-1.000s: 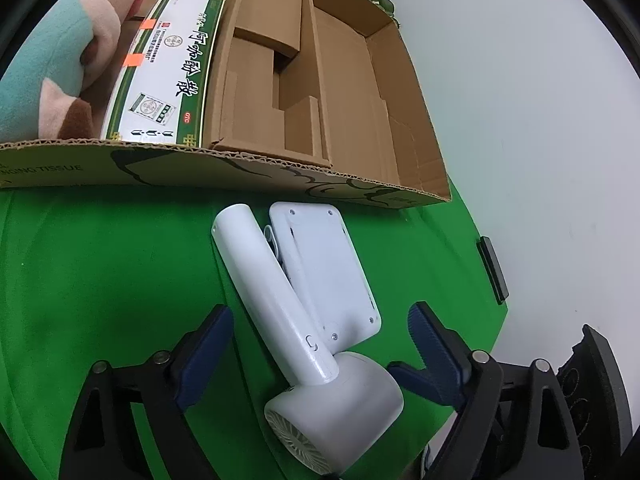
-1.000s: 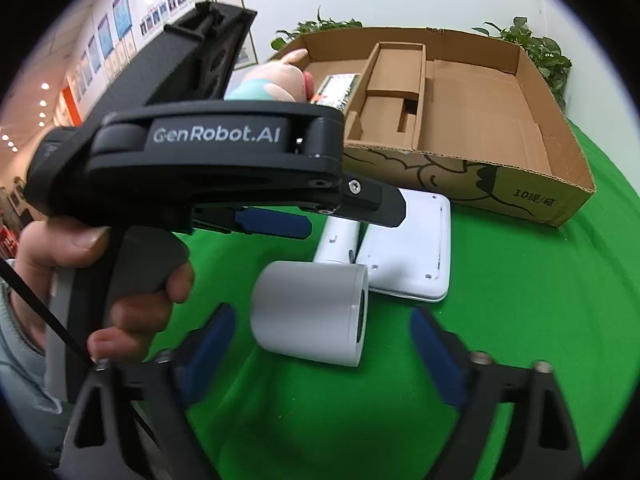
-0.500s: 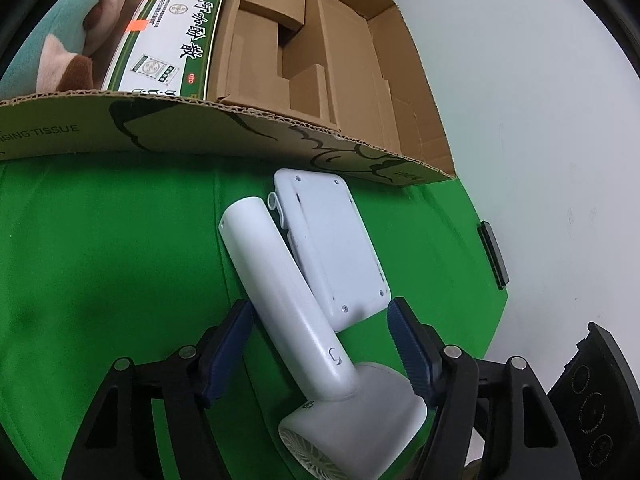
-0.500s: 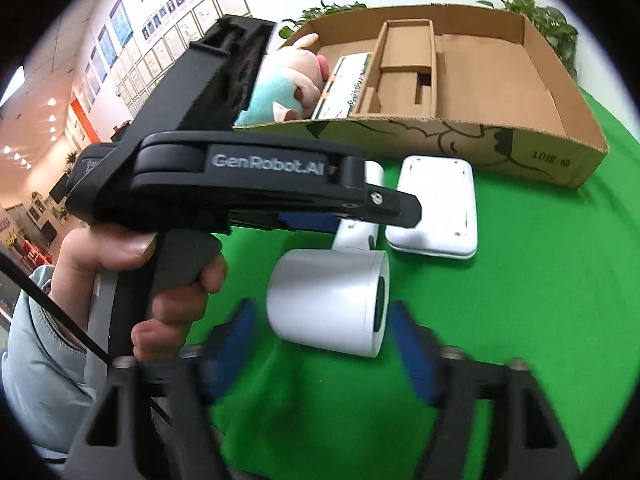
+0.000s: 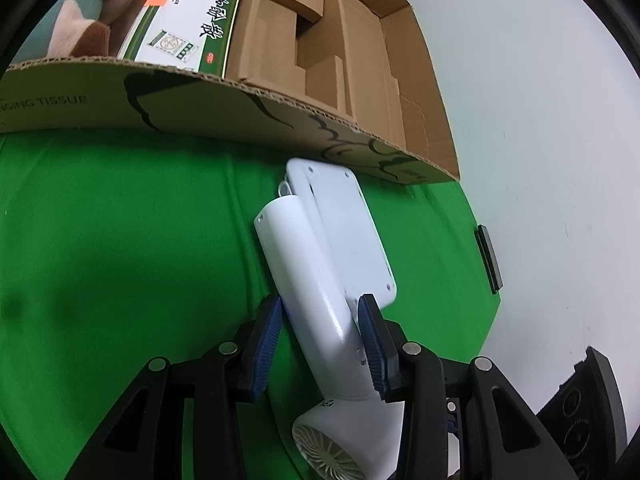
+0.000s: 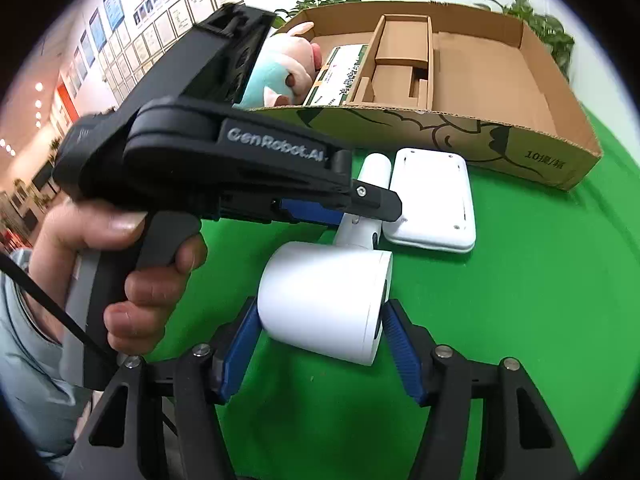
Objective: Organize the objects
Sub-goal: 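Grasp the hair dryer head with the right gripper while the left gripper grips its handle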
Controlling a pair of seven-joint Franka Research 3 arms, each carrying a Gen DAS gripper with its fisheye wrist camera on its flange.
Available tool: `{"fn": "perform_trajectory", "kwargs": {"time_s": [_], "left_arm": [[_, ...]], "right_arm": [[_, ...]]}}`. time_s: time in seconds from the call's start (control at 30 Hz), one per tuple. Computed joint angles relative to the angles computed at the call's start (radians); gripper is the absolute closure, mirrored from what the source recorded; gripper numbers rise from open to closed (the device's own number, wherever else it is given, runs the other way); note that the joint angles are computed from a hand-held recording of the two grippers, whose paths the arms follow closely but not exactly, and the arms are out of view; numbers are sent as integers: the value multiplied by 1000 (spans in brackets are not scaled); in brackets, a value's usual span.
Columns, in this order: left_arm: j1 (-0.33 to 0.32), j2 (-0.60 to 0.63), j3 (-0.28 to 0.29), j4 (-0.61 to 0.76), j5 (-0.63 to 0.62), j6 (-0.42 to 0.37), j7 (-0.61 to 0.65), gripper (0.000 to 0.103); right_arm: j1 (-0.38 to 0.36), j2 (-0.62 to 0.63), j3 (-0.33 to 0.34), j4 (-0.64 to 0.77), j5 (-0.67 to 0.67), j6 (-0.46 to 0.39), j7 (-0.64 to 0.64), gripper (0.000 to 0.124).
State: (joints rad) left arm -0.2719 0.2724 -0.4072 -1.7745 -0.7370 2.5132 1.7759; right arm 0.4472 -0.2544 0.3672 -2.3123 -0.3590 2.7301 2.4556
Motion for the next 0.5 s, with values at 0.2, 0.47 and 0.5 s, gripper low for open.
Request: {"fn": "perform_trajectory", "kwargs": {"time_s": [0.2,0.47,0.5], "left_arm": [[9,-17,0,-7,-29,-56,3,67],[-6,-76,21,-62,-59,-64,24,68],[-8,-84,25,-68,-63,-62,23,68]], "right_arm": [[-29,-23,49,-19,-98,-1,101,64],[-33,-27,53,-26,-150,11,144,64],[-38,-18,53,-20,-158,16,146,64]]}}
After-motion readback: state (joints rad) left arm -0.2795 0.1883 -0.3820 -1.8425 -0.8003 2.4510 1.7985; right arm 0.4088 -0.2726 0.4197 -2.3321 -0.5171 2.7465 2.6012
